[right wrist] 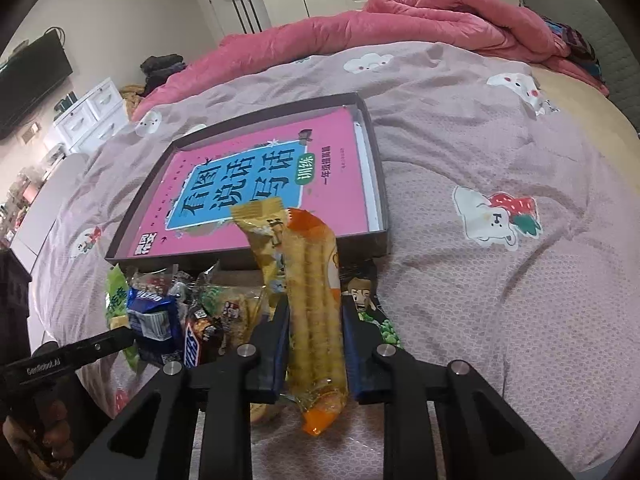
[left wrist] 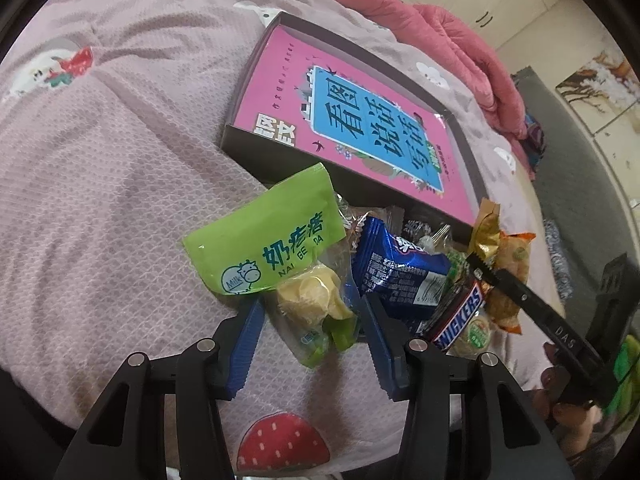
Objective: Organize snacks
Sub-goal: 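Grasp the green milk-candy bag with the left gripper while the right grasps the orange bread stick, then carry the green bag with the left gripper while the right carries the bread stick into the box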
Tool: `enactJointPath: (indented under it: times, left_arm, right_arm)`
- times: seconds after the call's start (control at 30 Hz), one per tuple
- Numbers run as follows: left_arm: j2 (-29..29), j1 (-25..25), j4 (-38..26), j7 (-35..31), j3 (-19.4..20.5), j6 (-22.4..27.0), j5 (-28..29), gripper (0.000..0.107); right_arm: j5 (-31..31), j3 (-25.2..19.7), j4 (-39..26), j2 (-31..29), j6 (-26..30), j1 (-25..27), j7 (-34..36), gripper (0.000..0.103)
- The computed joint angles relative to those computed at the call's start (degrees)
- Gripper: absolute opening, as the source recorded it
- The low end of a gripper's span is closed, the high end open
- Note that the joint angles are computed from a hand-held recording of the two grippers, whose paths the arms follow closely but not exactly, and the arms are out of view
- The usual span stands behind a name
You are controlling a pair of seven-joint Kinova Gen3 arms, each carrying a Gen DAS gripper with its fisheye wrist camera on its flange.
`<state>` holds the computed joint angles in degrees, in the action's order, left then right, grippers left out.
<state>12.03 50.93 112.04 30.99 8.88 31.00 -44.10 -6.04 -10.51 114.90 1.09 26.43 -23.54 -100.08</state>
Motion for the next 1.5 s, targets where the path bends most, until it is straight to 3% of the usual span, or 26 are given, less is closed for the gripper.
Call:
enactJointPath:
  times: [0.13, 0.4, 0.6, 1.17, 1.4, 1.5]
  left_arm:
    - [-0.9, -0.1, 2.8, 3.8, -1.6, -5.0, -3.4, 0.042]
    - [-2.2, -0.4, 4.8, 7.3, -1.3, -7.1, -7.7, 0.032]
    - [-2.5, -0.4, 2.5, 3.6, 1.3, -1.6, -6.6, 0.030]
    - [-5.2, -1.4, 1.2, 5.9, 6.7, 7.4, -10.6, 0.030]
    - [-4.8, -2.1, -1.2, 4.2, 7.1, 10.8, -12.2, 0.030]
    - [-4.4, -2.5, -2.3, 2.6, 7.0, 12.0, -12.0, 0.030]
  right_arm:
    - [0.7, -0.3, 0.7, -0.7, -1.0, -0.4, -0.1, 0.024]
    - [0.6, -0.4, 2.2, -2.4, -3.4, -0.6, -0.1, 0.024]
    - [-2.4, 0.2, 3.5, -3.9, -5.4, -0.4, 1.9, 0.024]
    - [-7.2, 1.4, 4.3, -5.7, -8.8, -0.5, 5.9, 0.024]
    - [-16.0, 4.5, 3.3, -5.2, -9.6, -1.5, 13.7, 0.024]
    - [-16.9, 4.1, 2.6, -4.8, -9.9, -0.9, 15.0, 0.024]
